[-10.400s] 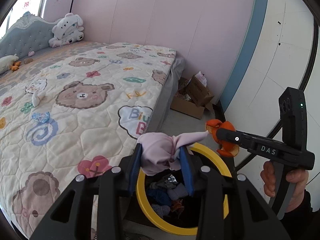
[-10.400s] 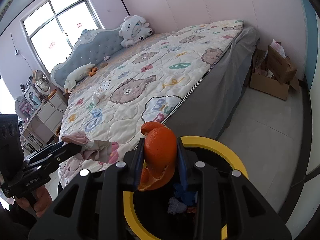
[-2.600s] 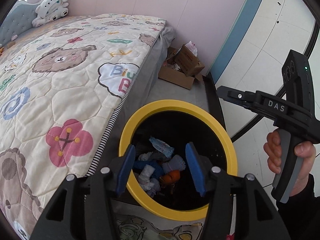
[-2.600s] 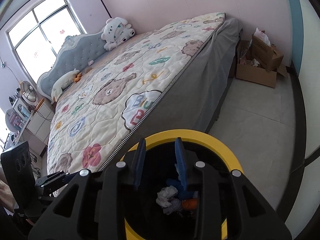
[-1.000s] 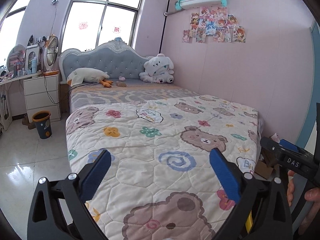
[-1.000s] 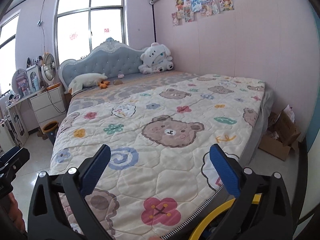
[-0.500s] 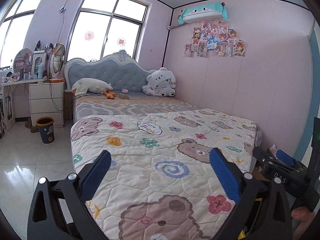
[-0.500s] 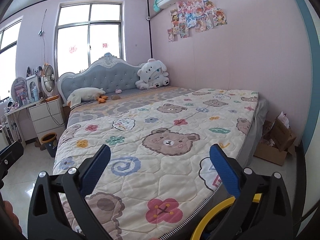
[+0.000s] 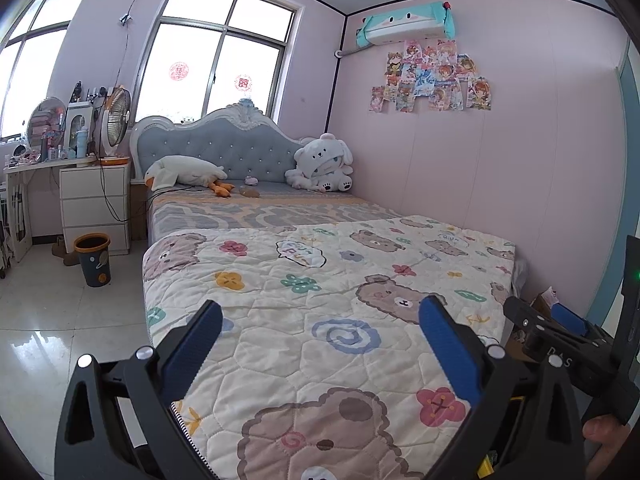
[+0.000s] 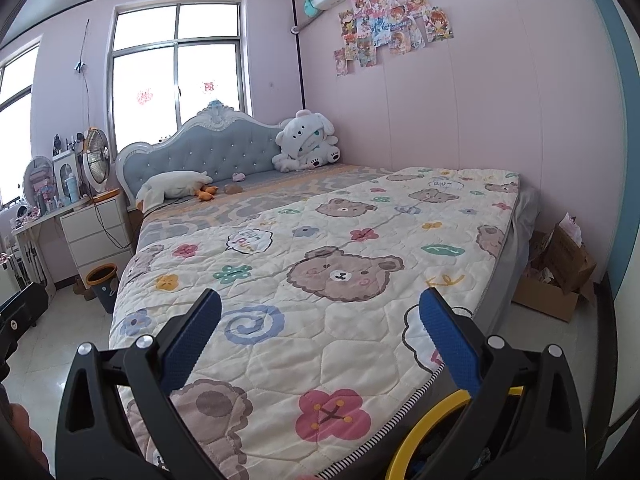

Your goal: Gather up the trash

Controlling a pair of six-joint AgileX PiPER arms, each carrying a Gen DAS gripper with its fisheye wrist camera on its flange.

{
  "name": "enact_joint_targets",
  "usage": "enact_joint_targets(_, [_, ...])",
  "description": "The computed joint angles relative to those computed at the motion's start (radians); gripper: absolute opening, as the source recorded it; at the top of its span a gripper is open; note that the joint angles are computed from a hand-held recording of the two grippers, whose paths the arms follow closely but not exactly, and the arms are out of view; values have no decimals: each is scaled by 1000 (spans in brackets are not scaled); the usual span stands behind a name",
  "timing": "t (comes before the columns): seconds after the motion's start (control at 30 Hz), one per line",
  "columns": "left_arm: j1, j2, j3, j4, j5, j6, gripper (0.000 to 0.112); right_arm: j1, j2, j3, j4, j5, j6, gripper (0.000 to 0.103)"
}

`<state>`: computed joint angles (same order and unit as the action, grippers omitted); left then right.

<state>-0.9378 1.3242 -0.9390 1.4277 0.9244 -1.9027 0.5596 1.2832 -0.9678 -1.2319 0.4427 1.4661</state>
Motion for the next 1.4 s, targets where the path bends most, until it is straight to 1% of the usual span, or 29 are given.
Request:
enact_joint_targets(0.2, [10, 0, 10, 0, -11, -6, 95, -20, 16, -4, 18, -20, -9, 95])
enact_joint_targets(0.43, [19, -3, 14, -4, -22, -5, 95, -25, 21, -2, 18, -25, -3, 95])
enact_joint_targets(0.57, [19, -3, 15, -4, -26, -5, 95, -34, 24, -3, 51, -38, -30, 95])
enact_joint_targets(1.13, [28, -3, 23, -4, -36, -13, 95, -38, 35, -8, 73, -43, -48, 95])
enact_joint_targets(1.4, [32, 6, 16, -3, -43, -7, 95, -35, 38, -3, 61, -42, -28, 95])
